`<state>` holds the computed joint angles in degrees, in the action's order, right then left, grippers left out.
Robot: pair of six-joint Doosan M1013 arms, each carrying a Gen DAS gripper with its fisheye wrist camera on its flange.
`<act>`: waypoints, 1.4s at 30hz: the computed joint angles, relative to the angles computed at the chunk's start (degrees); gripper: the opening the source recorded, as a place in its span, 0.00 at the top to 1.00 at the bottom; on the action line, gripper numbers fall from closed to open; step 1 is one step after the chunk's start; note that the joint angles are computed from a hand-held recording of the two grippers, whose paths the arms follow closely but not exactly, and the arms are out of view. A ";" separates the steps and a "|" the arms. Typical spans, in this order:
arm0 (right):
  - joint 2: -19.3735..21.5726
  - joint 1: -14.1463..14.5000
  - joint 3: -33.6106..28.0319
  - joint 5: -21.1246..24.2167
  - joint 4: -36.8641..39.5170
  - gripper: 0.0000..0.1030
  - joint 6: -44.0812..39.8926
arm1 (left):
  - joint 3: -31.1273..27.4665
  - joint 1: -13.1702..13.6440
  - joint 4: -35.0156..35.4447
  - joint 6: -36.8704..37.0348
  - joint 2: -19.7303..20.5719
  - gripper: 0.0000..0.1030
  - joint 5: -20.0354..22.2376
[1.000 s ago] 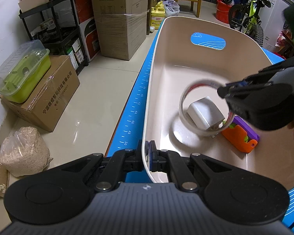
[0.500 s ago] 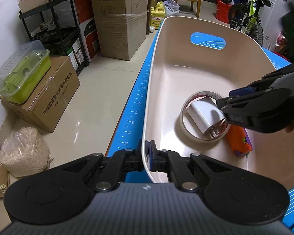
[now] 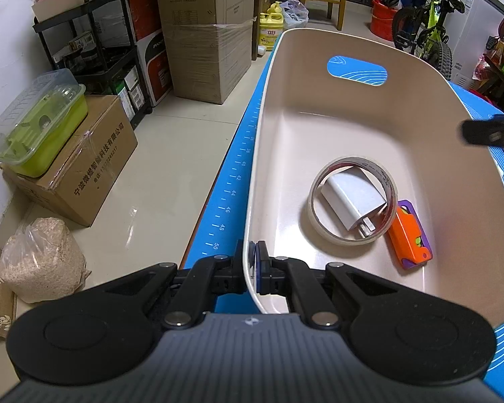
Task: Organize rigid objects
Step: 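Move the right gripper back to the small white charger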
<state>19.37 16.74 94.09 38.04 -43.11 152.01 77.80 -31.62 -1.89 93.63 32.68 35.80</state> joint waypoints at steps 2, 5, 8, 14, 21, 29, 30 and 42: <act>-1.37 -0.35 1.64 0.09 -2.63 0.34 3.77 | -0.04 0.02 -0.31 0.14 -0.02 0.94 0.08; -3.13 -0.85 4.05 1.12 -4.94 0.32 7.87 | -0.06 0.03 -0.20 0.09 -0.05 0.94 0.11; -4.36 -1.20 6.31 2.18 -7.11 0.29 12.24 | -0.04 0.04 -0.25 0.10 -0.08 0.94 0.13; -5.49 -1.65 10.59 4.63 -6.30 0.28 15.88 | 0.02 0.01 0.13 -0.21 -0.11 0.94 0.05; -4.21 -2.83 13.15 4.33 -3.69 0.28 19.51 | 0.07 0.01 0.36 -0.33 -0.18 0.94 0.05; -1.34 -2.96 13.38 4.13 -2.09 0.28 16.96 | 0.03 0.01 0.36 -0.35 -0.14 0.94 0.03; -1.18 -2.83 13.21 4.36 -2.05 0.28 16.78 | 0.03 0.01 0.36 -0.35 -0.14 0.94 0.03; 0.35 -2.46 13.05 4.84 -5.30 0.28 19.59 | 0.01 -0.02 0.47 -0.45 -0.13 0.94 0.06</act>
